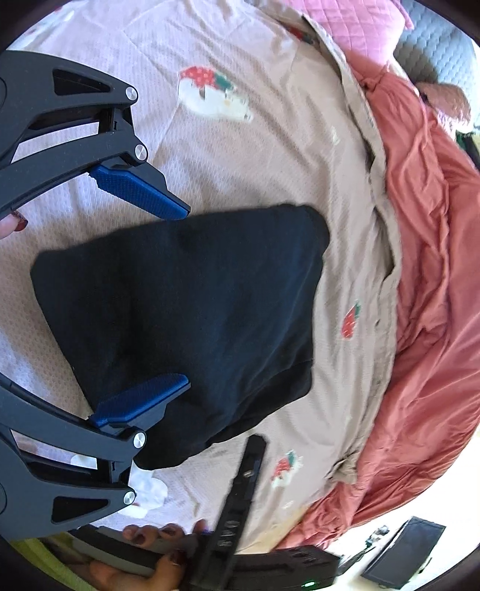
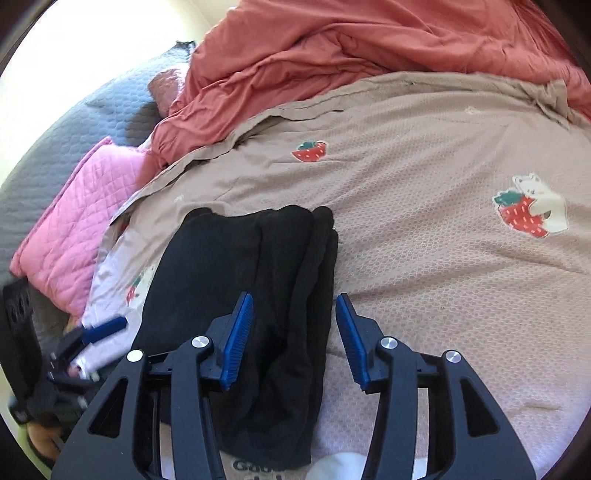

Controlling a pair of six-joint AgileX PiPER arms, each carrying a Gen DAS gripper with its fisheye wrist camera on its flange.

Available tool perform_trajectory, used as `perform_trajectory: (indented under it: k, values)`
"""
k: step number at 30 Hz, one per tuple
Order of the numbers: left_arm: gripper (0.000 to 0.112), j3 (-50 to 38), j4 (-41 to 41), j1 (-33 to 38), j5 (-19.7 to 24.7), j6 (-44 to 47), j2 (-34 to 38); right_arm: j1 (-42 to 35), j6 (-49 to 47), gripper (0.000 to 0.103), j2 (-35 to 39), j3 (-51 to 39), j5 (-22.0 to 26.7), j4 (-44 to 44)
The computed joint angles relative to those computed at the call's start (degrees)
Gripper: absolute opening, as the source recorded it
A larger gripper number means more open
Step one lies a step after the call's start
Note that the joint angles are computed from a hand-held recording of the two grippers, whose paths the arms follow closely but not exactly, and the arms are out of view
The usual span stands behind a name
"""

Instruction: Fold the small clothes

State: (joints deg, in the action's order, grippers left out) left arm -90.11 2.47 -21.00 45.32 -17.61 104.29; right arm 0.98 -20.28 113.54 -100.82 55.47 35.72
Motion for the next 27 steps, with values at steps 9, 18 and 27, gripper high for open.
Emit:
perform_trajectory:
  k: [9,18,27]
  values:
    - [0.078,4.2,-2.0,2.6,-0.1,1.0,0.2,7.2,0.7,0.044,-6.5,8.7,-3.3,-9.0]
    - [0.082,6.6,-8.0,4.3,-0.7,4.0,-0.8,8.5,6.4,0.062,-6.8,14.3,-8.7,-14.5]
    - [0.091,7.9,-6.9,4.6,0.8,3.5,-5.2,8.8,5.7,0.094,-18.9,25.4,-18.7,-13.4]
